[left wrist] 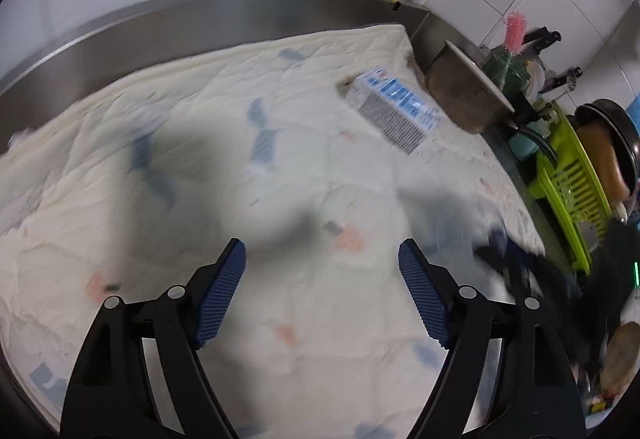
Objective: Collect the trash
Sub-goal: 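Grasp the milk carton with the left tool while the right tool holds the clear cup, then carry the clear cup and milk carton over the green basket and release both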
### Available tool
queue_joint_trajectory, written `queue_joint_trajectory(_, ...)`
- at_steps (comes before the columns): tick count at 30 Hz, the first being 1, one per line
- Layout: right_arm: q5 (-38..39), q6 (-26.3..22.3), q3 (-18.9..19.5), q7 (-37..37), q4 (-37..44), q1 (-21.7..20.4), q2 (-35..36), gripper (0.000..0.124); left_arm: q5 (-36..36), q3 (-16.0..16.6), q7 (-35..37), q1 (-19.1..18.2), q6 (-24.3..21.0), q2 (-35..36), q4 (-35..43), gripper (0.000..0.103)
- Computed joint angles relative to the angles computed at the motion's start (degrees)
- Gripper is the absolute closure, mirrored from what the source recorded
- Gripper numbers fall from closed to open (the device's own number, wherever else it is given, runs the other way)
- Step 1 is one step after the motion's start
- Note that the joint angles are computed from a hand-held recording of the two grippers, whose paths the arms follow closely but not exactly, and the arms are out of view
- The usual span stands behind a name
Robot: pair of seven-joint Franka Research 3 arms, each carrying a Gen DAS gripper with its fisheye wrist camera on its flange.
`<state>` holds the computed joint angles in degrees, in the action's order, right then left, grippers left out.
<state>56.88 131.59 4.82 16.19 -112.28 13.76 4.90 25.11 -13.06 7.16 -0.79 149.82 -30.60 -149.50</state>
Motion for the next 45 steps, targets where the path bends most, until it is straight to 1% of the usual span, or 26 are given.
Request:
queue_joint_trajectory(4,1.3,-3.1,-2.3,-4.0,-3.4,-2.5,-3.5,0.076,2.3,-0.9,-1.3,2.0,-1.9,8.6,9.0,0.018)
queue_joint_trajectory(7,2.5,-6.5,-4.6,-6.6,-5.2,-4.7,-5.5,0.076,4.9,-0.5,-2.6,2.7,-4.9,16.4,17.3,0.018)
queue_joint_trajectory(8,2.8,-7.3,-5.2,-7.4,-5.6,-5.3,-5.9,0.076,5.0,0.2,-2.7,2.3,-5.8,18.3,19.4,0.018)
queue_joint_trajectory(10,3.6,-9.1,-6.5,-8.9,-6.3,-6.7,-6.6,0.076,5.0,1.9,-3.4,2.1,-4.6,22.2,23.2,0.018)
queue_joint_trajectory(12,4.1,-11.2,-7.8,-9.3,-6.8,-8.3,-6.9,0.076,5.4,3.0,-3.9,1.7,-5.8,25.5,26.9,0.017)
queue_joint_trajectory(15,4.5,-12.9,-9.1,-10.0,-7.5,-10.4,-7.3,0.076,5.5,4.5,-5.4,1.0,-6.9,30.5,31.8,0.017)
queue_joint_trajectory(17,4.1,-13.8,-9.6,-10.2,-7.8,-11.5,-7.4,0.076,6.1,5.4,-7.2,0.4,-8.4,32.9,34.5,0.017)
queue_joint_trajectory(18,3.8,-14.0,-9.8,-10.3,-8.1,-12.0,-7.5,0.076,5.8,5.9,-7.5,0.2,-8.5,33.8,35.2,0.017)
queue_joint_trajectory(21,2.8,-14.5,-10.3,-10.6,-8.8,-13.2,-7.7,0.076,4.5,7.1,-9.4,0.2,-6.8,35.7,36.6,0.017)
queue_joint_trajectory(22,2.8,-14.5,-10.3,-10.8,-8.9,-13.4,-7.6,0.076,4.6,7.4,-9.7,0.1,-7.0,36.5,37.5,0.017)
queue_joint_trajectory(24,2.8,-15.3,-10.5,-11.2,-9.1,-13.9,-7.6,0.076,5.5,7.9,-10.5,-0.3,-9.0,37.8,39.3,0.017)
queue_joint_trajectory(26,3.0,-15.6,-10.6,-11.4,-9.0,-14.3,-7.3,0.076,4.7,8.2,-9.7,-0.5,-10.9,39.6,41.5,0.017)
queue_joint_trajectory(31,2.7,-16.1,-10.5,-11.2,-8.6,-15.0,-6.3,0.076,2.7,8.8,-10.3,-0.7,-11.7,42.5,44.2,0.017)
queue_joint_trajectory(34,2.4,-15.7,-10.4,-11.1,-8.4,-15.4,-5.9,0.076,2.5,9.1,-9.8,-1.3,-14.8,43.9,46.5,0.017)
queue_joint_trajectory(38,2.2,-15.4,-10.6,-10.9,-8.9,-16.0,-6.1,0.076,2.3,9.4,-9.9,-1.3,-15.8,44.2,46.9,0.017)
queue_joint_trajectory(40,1.9,-15.4,-10.8,-10.8,-9.2,-16.4,-6.4,0.076,2.1,9.4,-9.4,-1.3,-16.6,44.2,46.9,0.021)
queue_joint_trajectory(42,1.6,-15.3,-11.2,-10.6,-9.7,-16.8,-6.7,0.076,2.7,9.6,-9.5,-1.3,-15.8,44.0,46.3,0.022)
queue_joint_trajectory(45,1.3,-14.9,-11.7,-10.3,-10.2,-17.6,-7.1,0.076,3.2,9.3,-8.9,-1.4,-15.5,43.1,45.2,0.027)
